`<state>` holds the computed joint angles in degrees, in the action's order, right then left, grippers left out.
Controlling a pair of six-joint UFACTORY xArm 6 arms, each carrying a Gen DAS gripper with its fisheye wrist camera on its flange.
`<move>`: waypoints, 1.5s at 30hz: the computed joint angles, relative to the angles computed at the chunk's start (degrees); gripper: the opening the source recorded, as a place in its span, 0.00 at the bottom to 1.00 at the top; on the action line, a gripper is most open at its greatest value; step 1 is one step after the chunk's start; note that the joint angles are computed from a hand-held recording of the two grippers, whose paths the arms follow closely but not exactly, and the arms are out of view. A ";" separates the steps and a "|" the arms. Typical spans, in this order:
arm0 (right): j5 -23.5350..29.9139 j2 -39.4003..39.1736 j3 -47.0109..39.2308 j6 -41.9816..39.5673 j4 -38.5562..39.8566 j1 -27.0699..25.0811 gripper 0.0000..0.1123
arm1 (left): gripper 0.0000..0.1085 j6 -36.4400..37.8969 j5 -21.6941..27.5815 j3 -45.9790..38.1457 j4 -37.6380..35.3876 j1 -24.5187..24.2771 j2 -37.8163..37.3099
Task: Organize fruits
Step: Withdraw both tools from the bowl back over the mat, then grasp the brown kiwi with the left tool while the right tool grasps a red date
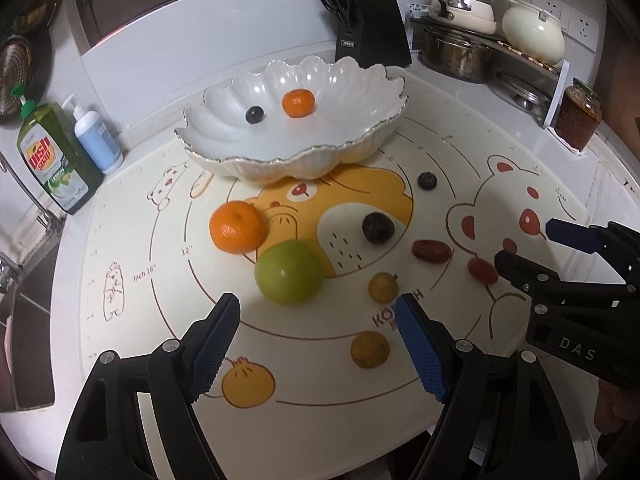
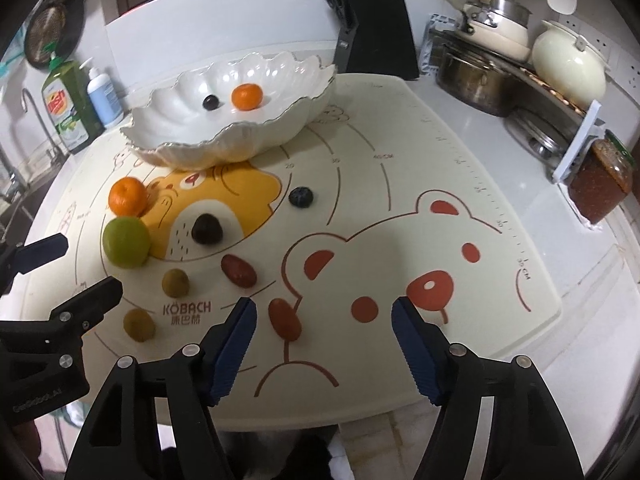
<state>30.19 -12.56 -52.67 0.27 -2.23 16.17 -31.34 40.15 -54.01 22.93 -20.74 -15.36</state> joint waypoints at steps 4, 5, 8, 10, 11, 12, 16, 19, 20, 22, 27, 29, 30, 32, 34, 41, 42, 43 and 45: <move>-0.87 0.27 0.77 -3.43 2.13 0.45 0.58 | 0.73 -0.71 -0.14 1.15 -0.52 -0.10 -0.31; -0.83 0.39 0.77 -3.81 2.40 0.50 0.58 | 0.73 -0.86 -0.45 1.50 -0.79 -0.06 -0.39; -0.75 0.91 0.72 -5.34 3.53 0.53 0.55 | 0.73 -1.24 -1.53 2.45 -0.79 0.11 -0.67; -0.72 1.13 0.74 -6.17 4.00 0.59 0.54 | 0.73 -1.61 -1.71 2.79 -0.86 0.05 -0.65; -0.81 1.23 0.81 -6.98 4.60 0.63 0.54 | 0.73 -1.59 -1.76 2.90 -1.08 0.05 -0.64; -0.93 1.28 0.85 -7.46 4.96 0.66 0.53 | 0.73 -1.71 -1.78 3.03 -1.19 -0.02 -0.58; -1.01 1.83 0.64 -9.73 7.11 0.72 0.52 | 0.71 -1.68 -2.16 3.27 -2.39 -0.11 -0.15; -1.09 2.35 0.45 -10.69 7.93 0.62 0.51 | 0.69 -1.90 -2.53 3.38 -2.63 -0.23 0.22; -1.13 2.54 0.38 -10.79 7.91 0.61 0.50 | 0.68 -1.89 -2.61 3.42 -2.79 -0.28 0.37; -0.96 2.98 0.15 -11.18 8.24 0.55 0.50 | 0.66 -1.85 -2.69 3.50 -3.06 -0.41 0.58; -0.80 3.34 0.15 -12.95 9.86 0.54 0.48 | 0.61 -1.97 -3.34 4.10 -3.29 -0.71 0.79; -0.74 3.52 0.16 -13.77 10.60 0.57 0.48 | 0.58 -2.32 -3.38 4.13 -3.27 -0.75 1.01; -0.67 3.61 0.13 -13.99 10.94 0.58 0.48 | 0.57 -2.56 -3.43 4.16 -3.19 -0.77 1.11; -0.78 3.71 0.18 -14.42 11.41 0.56 0.48 | 0.54 -2.78 -3.76 4.28 -3.18 -0.76 1.27; -0.73 3.74 0.17 -14.66 11.60 0.58 0.46 | 0.51 -2.89 -3.96 4.30 -3.25 -0.74 1.49; -0.60 3.97 0.35 -15.46 12.33 0.41 0.42 | 0.43 -3.04 -4.35 4.56 -3.77 -1.19 1.93; -0.84 3.88 0.49 -15.55 12.36 0.41 0.41 | 0.40 -2.87 -4.47 4.67 -4.24 -1.23 1.94; -0.89 3.84 0.56 -15.60 12.32 0.42 0.40 | 0.37 -2.65 -4.58 4.79 -4.69 -1.26 1.97; -1.29 3.74 0.79 -15.27 11.70 0.45 0.37 | 0.35 -2.48 -4.50 4.92 -5.33 -1.39 2.14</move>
